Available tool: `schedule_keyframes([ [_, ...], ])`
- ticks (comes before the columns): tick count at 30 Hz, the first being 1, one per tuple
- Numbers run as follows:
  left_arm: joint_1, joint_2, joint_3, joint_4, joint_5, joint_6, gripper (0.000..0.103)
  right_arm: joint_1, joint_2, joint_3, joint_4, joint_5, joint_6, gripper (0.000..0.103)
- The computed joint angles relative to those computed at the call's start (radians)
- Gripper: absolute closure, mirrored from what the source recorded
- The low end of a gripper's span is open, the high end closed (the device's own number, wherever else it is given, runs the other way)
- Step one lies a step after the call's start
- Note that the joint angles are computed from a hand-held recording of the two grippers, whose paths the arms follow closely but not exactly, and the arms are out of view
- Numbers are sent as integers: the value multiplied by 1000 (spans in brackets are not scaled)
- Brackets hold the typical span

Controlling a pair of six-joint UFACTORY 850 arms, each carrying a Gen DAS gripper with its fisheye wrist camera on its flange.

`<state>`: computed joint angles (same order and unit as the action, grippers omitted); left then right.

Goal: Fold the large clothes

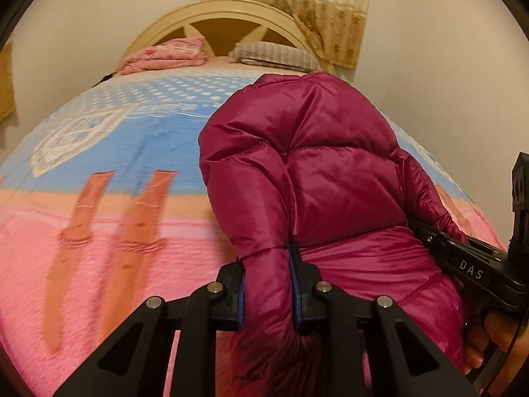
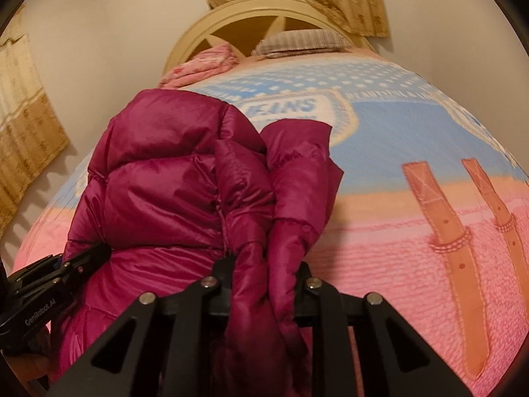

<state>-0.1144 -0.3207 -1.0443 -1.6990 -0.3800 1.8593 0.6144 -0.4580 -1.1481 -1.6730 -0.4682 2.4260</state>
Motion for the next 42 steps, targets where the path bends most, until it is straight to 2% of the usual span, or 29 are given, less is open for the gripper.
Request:
schedule_keyframes([
  [4, 68, 55, 48, -51, -3, 40, 82, 30, -22, -56, 20, 1, -69, 82],
  [12, 192, 77, 52, -34, -7, 10, 82, 8, -9, -21, -176, 65, 18, 82],
  [21, 300, 75, 55, -39, 16, -4, 83, 71, -118, -186, -44, 67, -189, 83],
  [32, 349, 54, 49, -88, 55, 23, 83, 98, -207, -315, 98, 67, -397, 83],
  [42, 370, 37, 40, -45, 59, -36, 83, 106, -256, -387, 178, 88, -501, 83],
])
